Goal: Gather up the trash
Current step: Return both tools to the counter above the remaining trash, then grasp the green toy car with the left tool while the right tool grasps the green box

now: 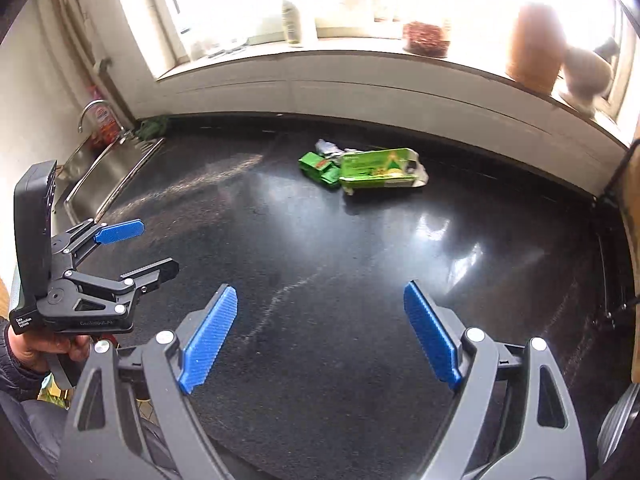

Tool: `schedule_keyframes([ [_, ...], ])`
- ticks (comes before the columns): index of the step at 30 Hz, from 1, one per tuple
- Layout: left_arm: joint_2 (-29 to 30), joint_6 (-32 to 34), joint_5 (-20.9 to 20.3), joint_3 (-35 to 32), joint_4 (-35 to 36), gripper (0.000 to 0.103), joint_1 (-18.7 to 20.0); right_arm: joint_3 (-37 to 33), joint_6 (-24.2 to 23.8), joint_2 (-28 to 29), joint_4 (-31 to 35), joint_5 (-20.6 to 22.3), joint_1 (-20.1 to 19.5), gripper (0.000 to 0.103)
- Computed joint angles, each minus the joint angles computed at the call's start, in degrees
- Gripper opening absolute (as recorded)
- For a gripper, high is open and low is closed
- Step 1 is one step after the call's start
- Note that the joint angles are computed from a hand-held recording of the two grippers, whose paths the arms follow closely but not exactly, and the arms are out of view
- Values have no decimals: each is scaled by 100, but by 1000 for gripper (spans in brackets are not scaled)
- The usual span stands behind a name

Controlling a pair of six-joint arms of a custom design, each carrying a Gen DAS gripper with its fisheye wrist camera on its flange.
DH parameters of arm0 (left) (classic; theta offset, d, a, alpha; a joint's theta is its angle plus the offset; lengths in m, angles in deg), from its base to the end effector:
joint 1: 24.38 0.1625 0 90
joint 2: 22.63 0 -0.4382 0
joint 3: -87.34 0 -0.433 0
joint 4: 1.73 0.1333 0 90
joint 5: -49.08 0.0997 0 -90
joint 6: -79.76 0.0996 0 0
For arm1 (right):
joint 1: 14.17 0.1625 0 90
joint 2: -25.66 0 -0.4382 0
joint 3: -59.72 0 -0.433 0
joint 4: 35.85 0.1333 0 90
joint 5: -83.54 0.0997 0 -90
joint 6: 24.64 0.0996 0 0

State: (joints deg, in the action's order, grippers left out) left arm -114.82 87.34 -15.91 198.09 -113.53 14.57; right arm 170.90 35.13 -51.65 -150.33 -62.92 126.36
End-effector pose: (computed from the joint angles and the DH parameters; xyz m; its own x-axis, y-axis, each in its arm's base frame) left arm -0.2773 -0.4497 0.3781 -0.4807 0.7665 -0.4259 0.8473 0.5312 -0.0003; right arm 0.4528 -0.3077 0.2781 -0.7820 0.2836 0.5550 -0.1707 0.7590 -0.6284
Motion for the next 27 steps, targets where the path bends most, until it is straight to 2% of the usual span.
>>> schedule_keyframes([
  [2, 116, 20, -39, 12, -61, 88, -68, 130, 219, -269, 242, -47, 3, 83],
  [4, 202, 44, -26, 43, -143, 88, -141, 236, 220, -424, 248, -72, -25, 83],
  [6, 310, 124, 27, 28, -225, 88, -163, 299, 91, -493, 178, -93, -78, 83],
  [10, 613, 369, 152, -40, -441, 88, -145, 394, -467, -589, -244, -26, -280, 83],
  [15, 1135, 820, 201, -244, -816, 88, -1, 447, -1567, -598, -972, 201, -737, 83],
  [20, 1758, 2104, 243, -466, -1333, 88, 199, 453, -2992, -568, -1842, 647, -1237, 83],
  [22, 2042, 2562, 149, -671, -1365, 88, 330, 400, -3533, -519, -1975, 733, -1443, 83],
  [27, 2795, 3244, 17, -1329, -1120, 88, 598, 319, -4731, -404, -2278, 986, -2016, 83],
])
